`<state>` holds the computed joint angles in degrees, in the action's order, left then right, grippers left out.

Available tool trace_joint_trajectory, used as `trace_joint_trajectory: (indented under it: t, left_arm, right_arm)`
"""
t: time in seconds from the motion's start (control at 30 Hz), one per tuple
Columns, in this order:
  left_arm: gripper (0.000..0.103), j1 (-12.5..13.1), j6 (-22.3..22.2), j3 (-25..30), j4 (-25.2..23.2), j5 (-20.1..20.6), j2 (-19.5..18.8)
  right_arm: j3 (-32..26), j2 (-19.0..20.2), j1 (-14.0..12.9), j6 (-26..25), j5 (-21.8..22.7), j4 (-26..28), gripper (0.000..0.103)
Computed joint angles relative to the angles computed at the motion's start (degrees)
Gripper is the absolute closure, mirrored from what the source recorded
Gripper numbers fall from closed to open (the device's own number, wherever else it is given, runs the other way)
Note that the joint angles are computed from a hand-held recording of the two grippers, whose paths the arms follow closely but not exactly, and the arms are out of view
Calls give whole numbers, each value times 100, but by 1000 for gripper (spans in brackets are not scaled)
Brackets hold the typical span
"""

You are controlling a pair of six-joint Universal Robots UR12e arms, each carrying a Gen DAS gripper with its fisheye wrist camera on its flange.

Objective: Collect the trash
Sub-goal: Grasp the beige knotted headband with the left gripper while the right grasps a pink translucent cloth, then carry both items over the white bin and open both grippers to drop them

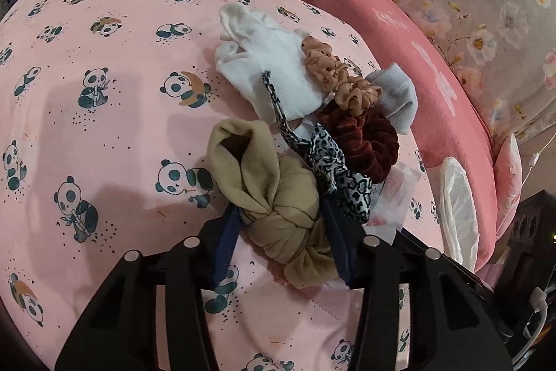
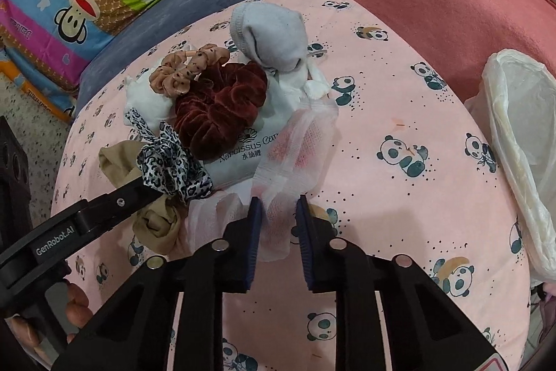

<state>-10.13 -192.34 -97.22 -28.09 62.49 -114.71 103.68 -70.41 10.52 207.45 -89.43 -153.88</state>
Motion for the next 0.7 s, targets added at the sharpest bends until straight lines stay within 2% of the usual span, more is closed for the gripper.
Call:
trace_joint_trajectory:
  t: [0.03, 0.23, 0.47, 0.7]
  left_arm:
    - [62, 5, -3, -14, -3, -20, 10]
    - [65, 4, -7, -207, -10, 205, 206]
    - [65, -82, -5, -398, 7, 736, 489]
    - [65, -229, 169, -503, 200, 1049, 767]
  right_arm:
    - [11, -3, -5, -15, 7, -20, 92]
    - [174, -195, 34, -49, -59, -149, 96]
    - [419, -525, 94, -79, -217, -393, 96]
    - [657, -883, 119, -89, -434, -671, 97]
